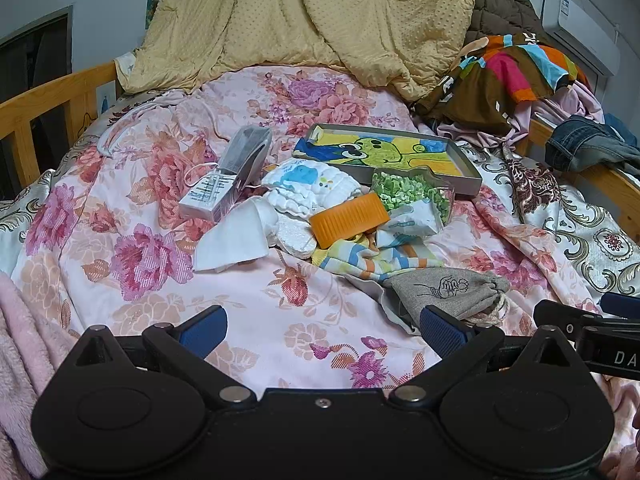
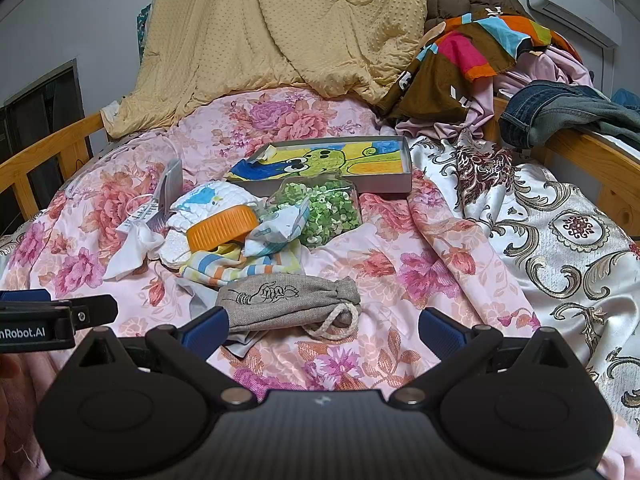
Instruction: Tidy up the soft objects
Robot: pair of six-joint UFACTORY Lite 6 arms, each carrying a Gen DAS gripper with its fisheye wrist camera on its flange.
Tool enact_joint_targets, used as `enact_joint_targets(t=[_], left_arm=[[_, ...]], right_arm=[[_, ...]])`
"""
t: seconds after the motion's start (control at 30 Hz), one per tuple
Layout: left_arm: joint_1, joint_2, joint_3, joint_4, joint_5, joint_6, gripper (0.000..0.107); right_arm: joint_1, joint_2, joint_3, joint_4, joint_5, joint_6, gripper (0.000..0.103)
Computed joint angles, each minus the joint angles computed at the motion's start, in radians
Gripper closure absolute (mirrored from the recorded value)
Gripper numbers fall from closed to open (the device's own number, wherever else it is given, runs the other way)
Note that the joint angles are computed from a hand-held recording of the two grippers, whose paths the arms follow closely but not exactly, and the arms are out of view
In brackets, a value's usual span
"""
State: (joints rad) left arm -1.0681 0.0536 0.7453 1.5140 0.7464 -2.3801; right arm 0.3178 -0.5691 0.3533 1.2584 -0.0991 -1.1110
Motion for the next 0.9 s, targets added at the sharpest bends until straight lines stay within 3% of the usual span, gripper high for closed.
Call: enact_joint_targets(t=[0.9], left_arm=[[0.000, -0.001, 0.000, -0.002, -0.002, 0.002, 0.005]], right_arm=[[0.000, 0.000, 0.001, 0.015, 0.001, -0.014, 0.000]])
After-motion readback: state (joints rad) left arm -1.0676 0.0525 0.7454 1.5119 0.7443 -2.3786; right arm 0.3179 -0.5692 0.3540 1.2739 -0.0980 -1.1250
